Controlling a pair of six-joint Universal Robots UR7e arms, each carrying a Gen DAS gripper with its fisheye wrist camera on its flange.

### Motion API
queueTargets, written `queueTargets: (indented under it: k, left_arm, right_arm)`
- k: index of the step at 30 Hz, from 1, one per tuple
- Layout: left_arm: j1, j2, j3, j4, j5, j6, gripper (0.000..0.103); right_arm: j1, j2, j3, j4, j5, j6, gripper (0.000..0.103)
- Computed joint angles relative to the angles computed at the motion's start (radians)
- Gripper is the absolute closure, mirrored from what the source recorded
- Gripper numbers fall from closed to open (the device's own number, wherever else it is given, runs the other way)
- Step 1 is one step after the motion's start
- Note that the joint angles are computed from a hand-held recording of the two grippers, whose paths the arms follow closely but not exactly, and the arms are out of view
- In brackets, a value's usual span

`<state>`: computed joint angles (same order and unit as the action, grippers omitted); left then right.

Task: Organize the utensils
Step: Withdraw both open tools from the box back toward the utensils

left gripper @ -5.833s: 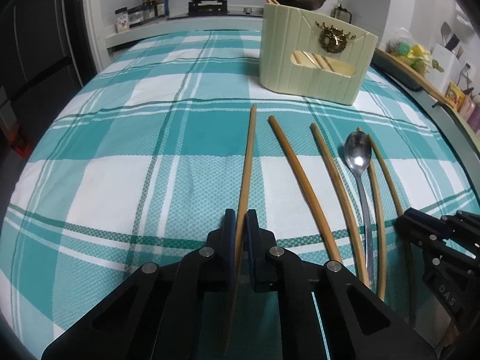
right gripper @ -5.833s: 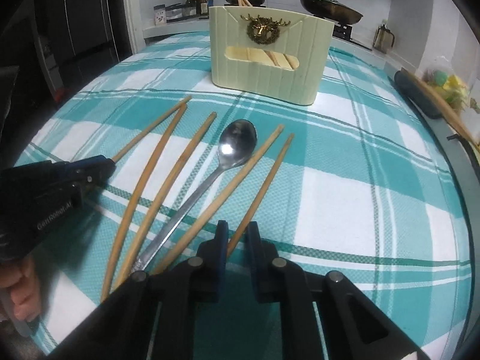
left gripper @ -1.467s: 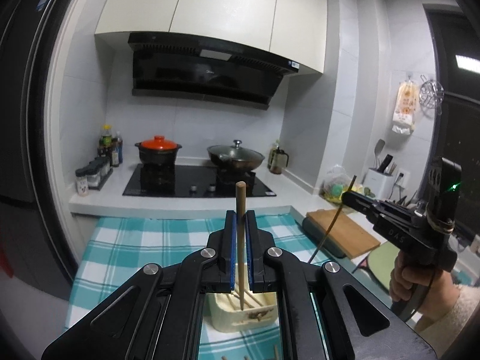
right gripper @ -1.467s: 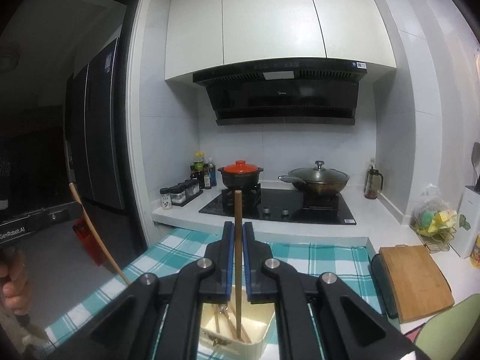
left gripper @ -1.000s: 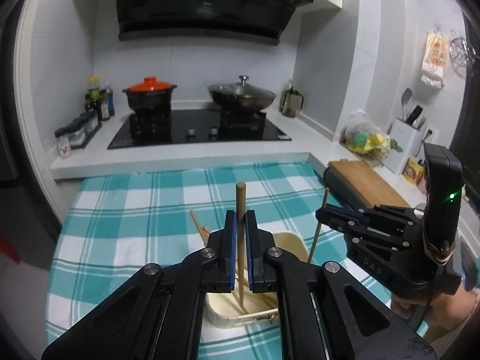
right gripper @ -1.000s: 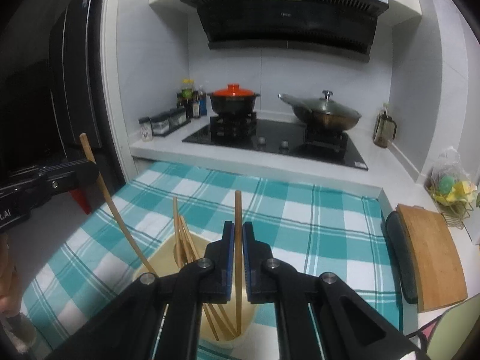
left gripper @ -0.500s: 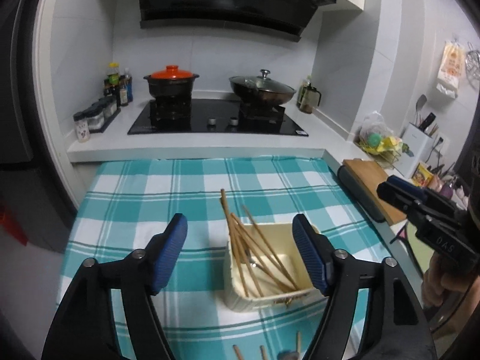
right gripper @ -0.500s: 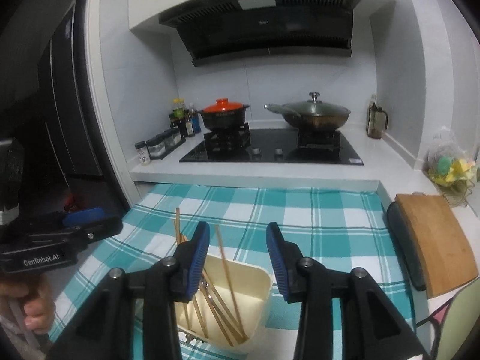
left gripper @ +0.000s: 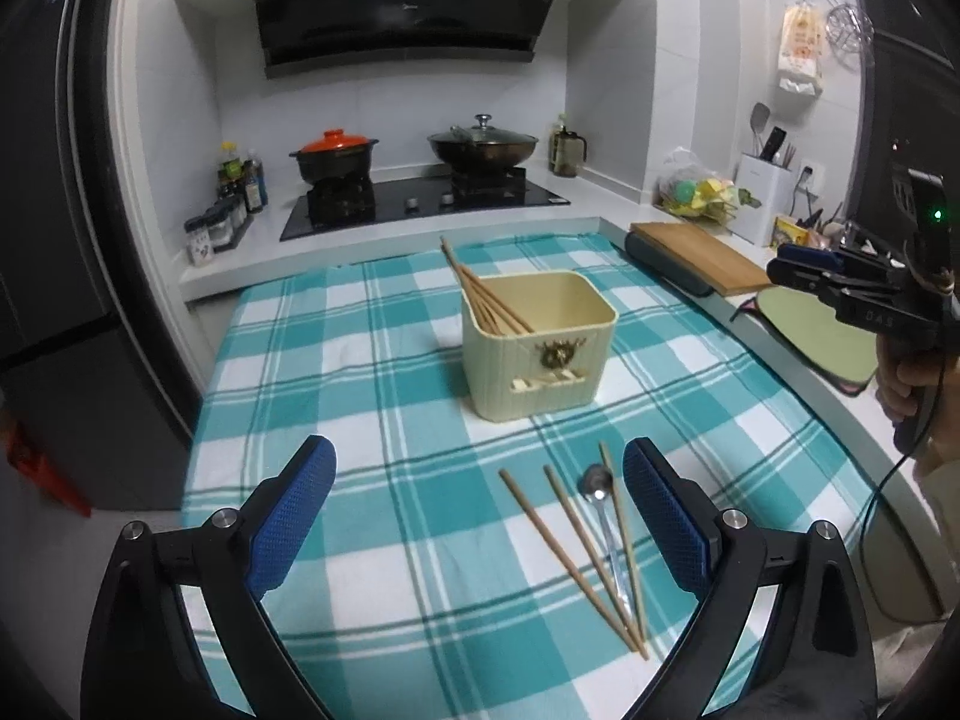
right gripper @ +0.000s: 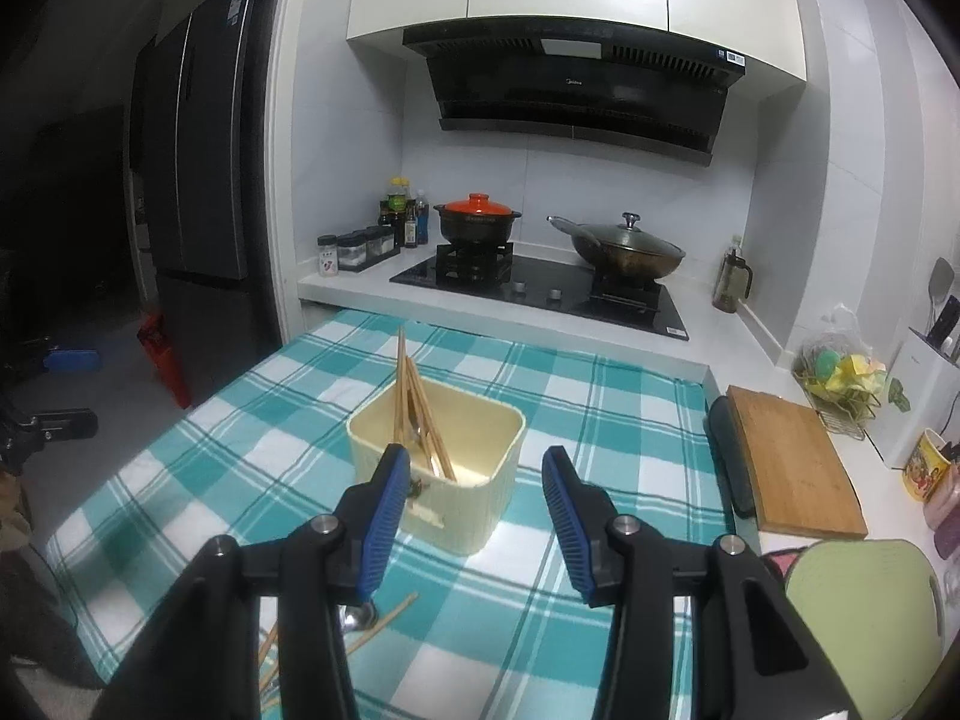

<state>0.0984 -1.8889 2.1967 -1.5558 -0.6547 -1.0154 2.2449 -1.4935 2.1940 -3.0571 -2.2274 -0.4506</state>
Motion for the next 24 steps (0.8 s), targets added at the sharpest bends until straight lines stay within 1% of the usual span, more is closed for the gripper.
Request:
queueTargets:
  k: [2,4,6,10,12,14,15,17,20,24]
  left_arm:
    - [-0.042,-0.016,0.050,0.014,-0.018,-0.077,0.006]
    - [-0.076,-0.031,0.106,-0.026,-0.047,-0.112,0.006]
    - [-0.102,-0.027,0.148,-0.060,-0.059,-0.148,0.006]
    - [-0.151,-0.005,0.198,-0.097,-0.073,-0.226,0.006]
    - [-0.173,-0.002,0.221,-0.121,-0.075,-0.258,0.006]
    - [-0.186,0.003,0.237,-0.132,-0.083,-0.281,0.006]
    - [-0.192,0.006,0.241,-0.134,-0.089,-0.291,0.006]
    - [-0.204,0.006,0.245,-0.121,-0.094,-0.313,0.006]
    - [-0.232,-0.004,0.246,-0.063,-0.095,-0.381,0.006]
    - [-0.259,-0.025,0.253,0.014,-0.102,-0.467,0.006]
  right_arm:
    - [0.017,-0.026,0.065,-0.022,-0.023,0.017,0.056]
    - [0.038,-0.048,0.129,-0.051,-0.047,0.035,0.056]
    - [0.066,-0.061,0.192,-0.088,-0.076,0.047,0.056]
    - [0.148,-0.052,0.298,-0.176,-0.157,0.067,0.056]
    - [0.179,-0.055,0.344,-0.190,-0.174,0.131,0.056]
    - [0.187,-0.055,0.387,-0.231,-0.172,0.192,0.056]
    - [0.186,-0.050,0.405,-0.257,-0.167,0.206,0.056]
    - [0.191,-0.010,0.439,-0.342,-0.202,0.214,0.056]
    - [0.189,0.037,0.473,-0.444,-0.230,0.203,0.056]
    - [0.177,0.055,0.503,-0.486,-0.233,0.248,0.056]
